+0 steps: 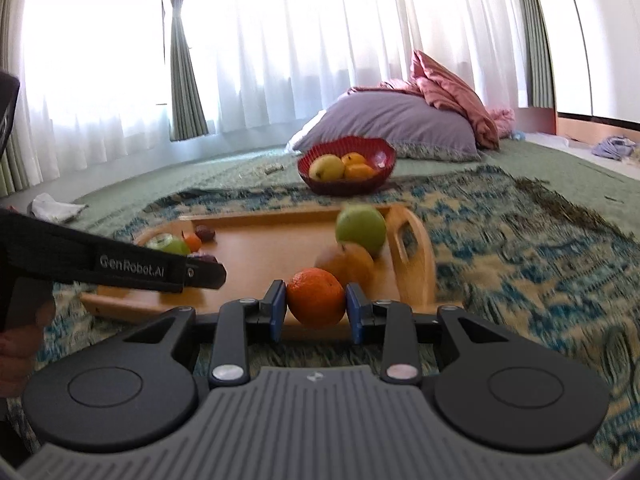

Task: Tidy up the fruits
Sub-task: 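Carry the date into the tray and open the left tool while the right tool releases the mandarin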

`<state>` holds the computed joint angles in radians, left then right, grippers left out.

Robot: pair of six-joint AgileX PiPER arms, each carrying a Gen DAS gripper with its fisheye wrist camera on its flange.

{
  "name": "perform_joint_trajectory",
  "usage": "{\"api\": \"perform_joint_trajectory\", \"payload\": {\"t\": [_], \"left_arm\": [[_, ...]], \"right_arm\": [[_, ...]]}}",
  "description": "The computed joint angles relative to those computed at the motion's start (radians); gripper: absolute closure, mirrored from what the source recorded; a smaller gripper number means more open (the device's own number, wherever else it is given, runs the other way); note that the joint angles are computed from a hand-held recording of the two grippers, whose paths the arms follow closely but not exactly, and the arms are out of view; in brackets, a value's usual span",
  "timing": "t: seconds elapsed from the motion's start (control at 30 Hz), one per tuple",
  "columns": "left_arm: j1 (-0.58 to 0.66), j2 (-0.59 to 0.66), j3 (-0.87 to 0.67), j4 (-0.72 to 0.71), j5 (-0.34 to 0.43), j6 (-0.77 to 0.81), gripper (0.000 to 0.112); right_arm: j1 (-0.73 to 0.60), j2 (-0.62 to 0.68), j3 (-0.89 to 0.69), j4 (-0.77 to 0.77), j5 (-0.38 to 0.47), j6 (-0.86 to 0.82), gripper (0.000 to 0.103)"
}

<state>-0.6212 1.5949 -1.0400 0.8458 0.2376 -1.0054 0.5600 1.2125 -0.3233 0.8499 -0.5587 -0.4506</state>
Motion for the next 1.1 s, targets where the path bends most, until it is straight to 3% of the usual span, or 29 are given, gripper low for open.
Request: {"api": "perform_joint_trajectory", "payload": {"t": [0.27, 0.6, 0.8, 1.1], "left_arm": [[0.093, 0.104, -0.184, -0.339, 0.042, 0.335, 0.084], [0.161, 0.279, -0.417, -0.561, 0.184, 0.532, 0.084], [0.17, 0.339, -0.486, -0.568, 0.221, 0.547, 0.084], [0.166, 0.411, -0.592, -0.595, 0.277, 0.621, 0.084]], "right_arm": [[-0.079, 0.118, -0.173, -0.094, 0.072, -0.051, 0.066], [-0.139, 0.316, -0.399, -0.045, 0.185, -0.208, 0.066], [-0.137, 0.385, -0.474, 0.094, 0.211, -0.41, 0.066], [-0.138, 0.431, -0.522, 0.174, 0.231, -0.515, 0.066]]}}
